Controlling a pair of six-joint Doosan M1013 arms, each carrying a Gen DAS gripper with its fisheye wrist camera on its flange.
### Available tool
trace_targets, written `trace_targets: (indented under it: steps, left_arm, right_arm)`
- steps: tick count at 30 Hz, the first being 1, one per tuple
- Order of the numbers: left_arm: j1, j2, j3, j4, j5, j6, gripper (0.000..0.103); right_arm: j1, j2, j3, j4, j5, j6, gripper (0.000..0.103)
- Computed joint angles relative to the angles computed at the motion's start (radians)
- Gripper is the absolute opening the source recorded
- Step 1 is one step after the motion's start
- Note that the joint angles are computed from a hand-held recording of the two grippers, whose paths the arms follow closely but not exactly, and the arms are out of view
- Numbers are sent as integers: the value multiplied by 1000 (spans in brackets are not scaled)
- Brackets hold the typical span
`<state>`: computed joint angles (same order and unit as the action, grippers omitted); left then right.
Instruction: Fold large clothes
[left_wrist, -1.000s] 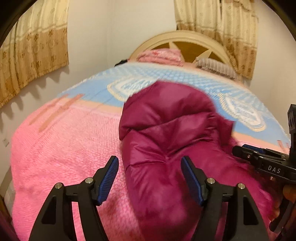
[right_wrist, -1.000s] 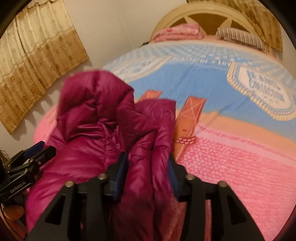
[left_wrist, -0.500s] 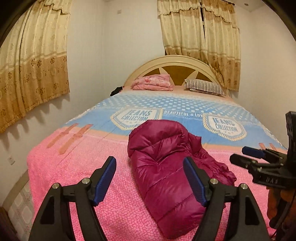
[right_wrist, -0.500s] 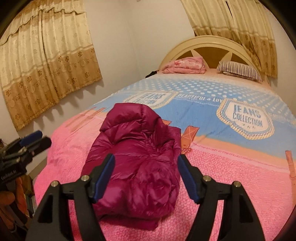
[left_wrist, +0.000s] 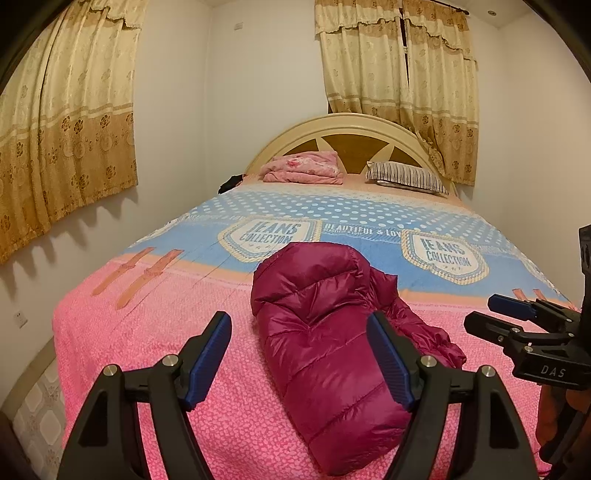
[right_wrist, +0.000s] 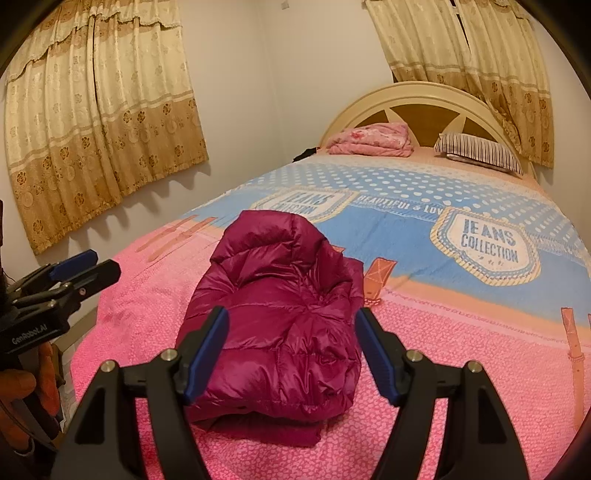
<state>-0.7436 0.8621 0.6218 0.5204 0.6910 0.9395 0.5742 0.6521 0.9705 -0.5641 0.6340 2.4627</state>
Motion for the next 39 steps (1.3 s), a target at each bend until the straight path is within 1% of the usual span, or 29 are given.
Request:
trace_targets:
  steps: [7, 24, 39]
  left_arm:
    - [1, 7, -12, -3, 9, 3, 76]
    - [0, 3, 1, 17, 9, -21, 77]
    - [1, 13, -18, 21, 33, -25, 77]
  right_arm:
    - [2, -1, 4, 7, -6, -2, 74]
    - [4, -4, 16, 14, -18, 0, 74]
    - [6, -1, 14, 25, -19, -9, 74]
